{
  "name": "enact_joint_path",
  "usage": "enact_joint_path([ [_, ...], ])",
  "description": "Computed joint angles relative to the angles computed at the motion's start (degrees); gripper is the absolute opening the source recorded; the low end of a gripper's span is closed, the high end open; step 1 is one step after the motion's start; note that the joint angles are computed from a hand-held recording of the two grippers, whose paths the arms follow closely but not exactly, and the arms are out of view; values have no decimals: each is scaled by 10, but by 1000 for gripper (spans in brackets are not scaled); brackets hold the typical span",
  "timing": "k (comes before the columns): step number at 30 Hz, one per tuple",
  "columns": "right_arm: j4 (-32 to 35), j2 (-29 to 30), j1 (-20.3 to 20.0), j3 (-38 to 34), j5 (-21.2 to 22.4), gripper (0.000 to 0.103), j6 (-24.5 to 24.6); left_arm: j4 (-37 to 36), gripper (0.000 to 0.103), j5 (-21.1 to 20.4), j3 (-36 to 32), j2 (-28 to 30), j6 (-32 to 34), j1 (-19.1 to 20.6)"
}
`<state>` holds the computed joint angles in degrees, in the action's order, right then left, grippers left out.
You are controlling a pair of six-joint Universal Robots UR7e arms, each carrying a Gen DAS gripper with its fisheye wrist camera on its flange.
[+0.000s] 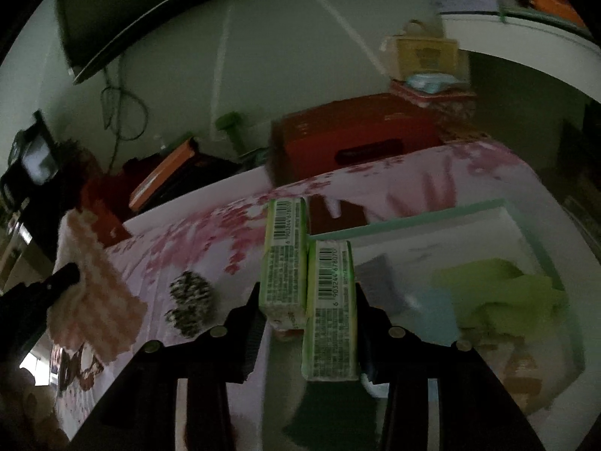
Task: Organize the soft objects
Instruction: 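Lift the pink towel with the left gripper while the right lifts the green boxes, then carry the towel and boxes over the white tray and open both grippers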
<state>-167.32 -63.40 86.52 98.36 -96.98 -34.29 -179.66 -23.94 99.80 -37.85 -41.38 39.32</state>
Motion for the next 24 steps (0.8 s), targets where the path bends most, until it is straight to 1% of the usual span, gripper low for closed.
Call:
enact_joint_path([
  [11, 9, -19, -42, -37, -7, 45, 56, 36, 14, -49, -94, 69, 67, -7],
  [17, 9, -25, -62, -54, -14, 45, 75, 76, 15, -83, -149, 107, 80, -4],
  [24, 18, -27, -78, -68, -14, 45, 87, 117, 15, -109, -204, 145, 95, -1],
])
